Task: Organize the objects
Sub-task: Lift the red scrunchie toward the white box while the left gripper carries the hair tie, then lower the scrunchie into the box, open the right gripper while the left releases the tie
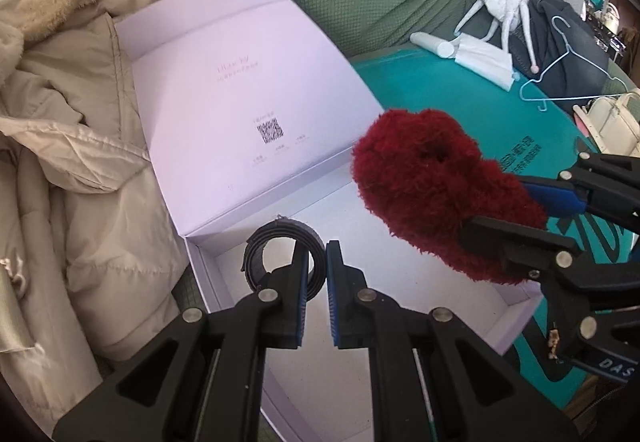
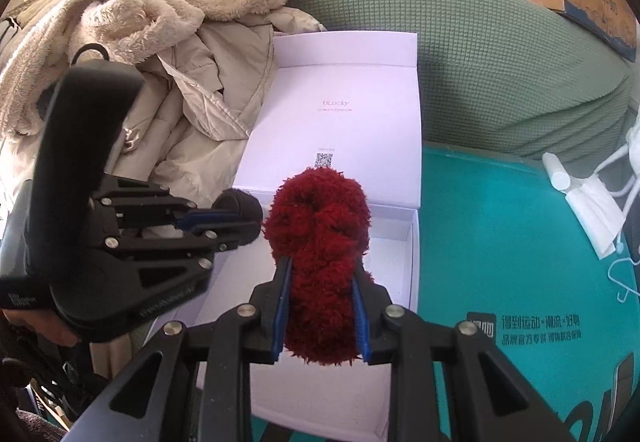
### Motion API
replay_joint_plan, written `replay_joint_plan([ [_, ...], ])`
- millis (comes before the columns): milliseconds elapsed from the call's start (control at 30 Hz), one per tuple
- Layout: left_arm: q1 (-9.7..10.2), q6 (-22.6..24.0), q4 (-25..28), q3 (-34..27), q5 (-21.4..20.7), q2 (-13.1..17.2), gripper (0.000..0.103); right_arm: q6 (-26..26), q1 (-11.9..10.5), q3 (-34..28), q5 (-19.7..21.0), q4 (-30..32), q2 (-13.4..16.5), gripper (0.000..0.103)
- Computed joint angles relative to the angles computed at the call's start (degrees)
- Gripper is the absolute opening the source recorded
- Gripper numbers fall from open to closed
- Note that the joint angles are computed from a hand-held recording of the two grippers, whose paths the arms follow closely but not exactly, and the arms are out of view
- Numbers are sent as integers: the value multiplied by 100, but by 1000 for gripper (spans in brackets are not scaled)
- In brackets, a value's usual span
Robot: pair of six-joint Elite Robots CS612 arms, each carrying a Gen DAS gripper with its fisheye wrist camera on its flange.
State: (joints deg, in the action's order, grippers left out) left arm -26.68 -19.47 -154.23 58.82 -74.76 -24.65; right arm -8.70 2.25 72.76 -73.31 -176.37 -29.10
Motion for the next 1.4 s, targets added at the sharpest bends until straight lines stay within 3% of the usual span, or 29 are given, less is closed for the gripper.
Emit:
replay_joint_plan([
  [467, 172, -200, 1270, -1152, -317, 698, 8, -103, 21, -856, -219, 1097, 462, 28],
  [533, 186, -266, 1332, -1229, -451, 753, 8, -154, 23, -957, -233, 1248, 514, 29],
  [733, 157, -374, 1338, -1297, -407, 801, 9, -260, 41, -1001, -404, 1350, 550, 34],
  [867, 136, -456, 1377, -1352, -290, 819, 9, -273, 22, -958, -295, 1397, 508, 41],
  [967, 145, -587, 1509, -1420, -326, 830, 10, -296, 58, -950, -530, 1372, 479, 43],
  [1033, 143, -655, 1603, -1436, -304, 819, 18, -318, 92, -954, -742, 1395, 457, 52],
  [1133, 112, -653, 1661, -1383, -104, 761, 35, -317, 111, -902, -891, 1361, 408, 53],
  [1233, 86, -681, 1479, -1161, 67, 618, 45, -326, 113, -816, -893, 1331, 329, 53],
  [1400, 72, -729, 964, -514, 156, 233, 48, -319, 150, -599, -1140, 1160, 166, 54],
])
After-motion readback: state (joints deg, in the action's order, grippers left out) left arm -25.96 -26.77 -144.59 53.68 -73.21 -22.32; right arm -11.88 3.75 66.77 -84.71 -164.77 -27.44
